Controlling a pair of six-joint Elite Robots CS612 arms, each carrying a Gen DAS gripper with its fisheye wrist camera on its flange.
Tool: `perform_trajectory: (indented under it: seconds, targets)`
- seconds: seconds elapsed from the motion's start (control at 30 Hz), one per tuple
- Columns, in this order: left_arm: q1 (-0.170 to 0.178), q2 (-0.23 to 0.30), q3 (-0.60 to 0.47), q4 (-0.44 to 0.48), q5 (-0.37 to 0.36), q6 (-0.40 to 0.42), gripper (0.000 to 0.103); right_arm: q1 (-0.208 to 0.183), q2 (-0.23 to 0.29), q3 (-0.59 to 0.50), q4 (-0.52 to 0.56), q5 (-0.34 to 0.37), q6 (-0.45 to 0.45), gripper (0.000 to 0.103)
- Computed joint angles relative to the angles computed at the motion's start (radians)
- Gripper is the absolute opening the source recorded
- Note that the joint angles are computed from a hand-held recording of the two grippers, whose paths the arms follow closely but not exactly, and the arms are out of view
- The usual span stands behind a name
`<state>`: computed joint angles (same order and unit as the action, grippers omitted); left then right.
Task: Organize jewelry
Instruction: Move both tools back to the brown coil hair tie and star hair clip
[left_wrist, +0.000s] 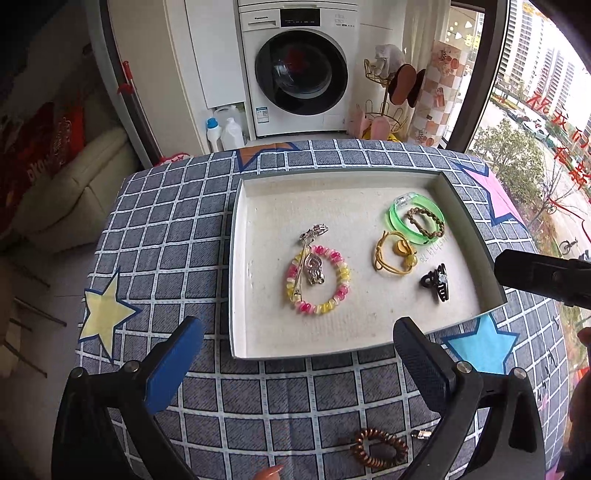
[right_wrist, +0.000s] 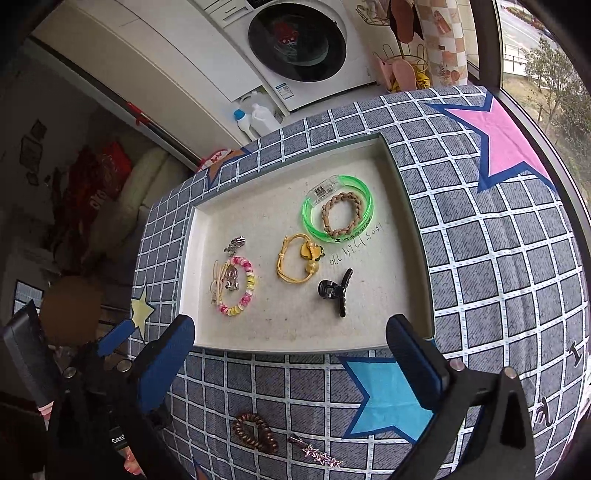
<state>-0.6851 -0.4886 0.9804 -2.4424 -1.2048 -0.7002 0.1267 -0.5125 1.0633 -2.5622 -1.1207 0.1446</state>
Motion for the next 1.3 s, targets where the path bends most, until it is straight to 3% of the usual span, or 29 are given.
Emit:
perform_trajectory:
  seconds: [0.23, 0.57, 0.87, 1.3]
  targets:
    - [-0.014, -0.055, 0.101, -0.026, -0.031, -0.039, 0.103, 0.007, -0.051, 0.089, -0.07, -0.033, -0.035, 0.103]
    - [-0.027, -0.097, 0.196, -0.001, -0.096, -0.095, 0.103, 0.013, -0.106, 0.184, -0.012, -0.084, -0.115, 0.103]
    - [-0.029, -0.098, 0.22, 0.027, -0.169, -0.158, 0.103, 0.019, -0.14, 0.26, 0.005, -0.173, -0.158, 0.103]
    - [-0.024, -0.09, 0.228, 0.011, -0.238, -0.191, 0.103, 0.021, -0.149, 0.305, 0.037, -0.221, -0.187, 0.103]
